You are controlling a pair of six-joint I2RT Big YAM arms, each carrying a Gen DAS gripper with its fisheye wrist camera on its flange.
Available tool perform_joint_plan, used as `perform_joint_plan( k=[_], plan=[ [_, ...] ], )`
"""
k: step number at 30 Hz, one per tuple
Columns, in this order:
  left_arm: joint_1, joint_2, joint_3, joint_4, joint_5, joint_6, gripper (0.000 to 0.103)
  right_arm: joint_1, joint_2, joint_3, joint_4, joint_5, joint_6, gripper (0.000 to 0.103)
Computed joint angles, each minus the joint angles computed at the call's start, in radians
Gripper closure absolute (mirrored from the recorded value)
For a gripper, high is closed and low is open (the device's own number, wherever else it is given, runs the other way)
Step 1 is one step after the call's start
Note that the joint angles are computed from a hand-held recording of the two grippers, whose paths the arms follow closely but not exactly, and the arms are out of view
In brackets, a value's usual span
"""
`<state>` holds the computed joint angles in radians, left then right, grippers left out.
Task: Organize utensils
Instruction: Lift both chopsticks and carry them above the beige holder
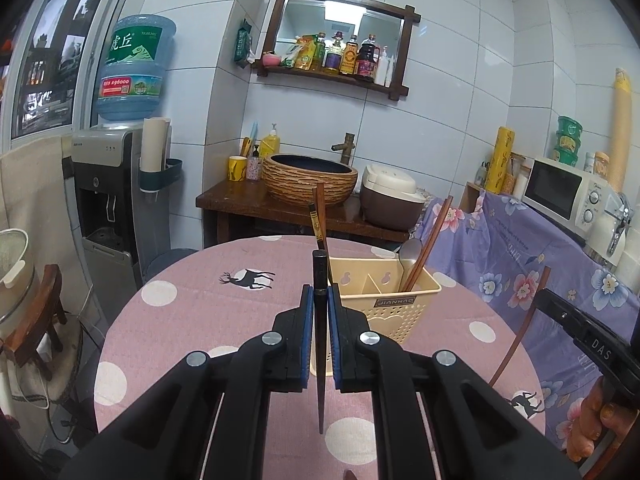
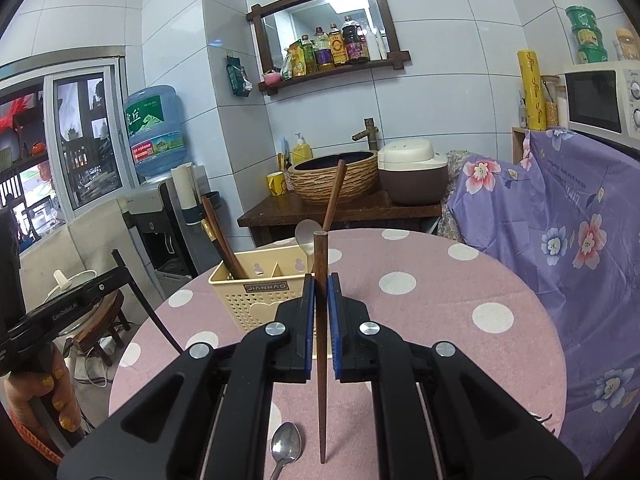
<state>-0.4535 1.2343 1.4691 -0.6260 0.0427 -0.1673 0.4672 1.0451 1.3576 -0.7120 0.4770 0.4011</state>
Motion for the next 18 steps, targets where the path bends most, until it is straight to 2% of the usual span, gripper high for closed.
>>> perform_joint_plan(
  k=[4,9,14,18],
  plan=[
    [0.014,0.02,0.04,-0.028,0.056,-0.004,0.094,-0.016,0.016,0.034,-0.009,-0.024,-0.019,0.096],
    [0.014,0.037,0.103,-0.053,0.086,0.016,0.094,-0.047,0.054,0.113,-0.026,-0.071,-0.042,0.095],
    [0.028,0.102,0.262,-0.108,0.154,-0.002,0.094,-0.072,0.123,0.262,-0.029,-0.105,-0.105,0.095],
    [0.037,0.182,0.433,-0.14,0.167,-0.041,0.094,-0.091,0.203,0.428,-0.023,-0.11,-0.147,0.096]
  ],
)
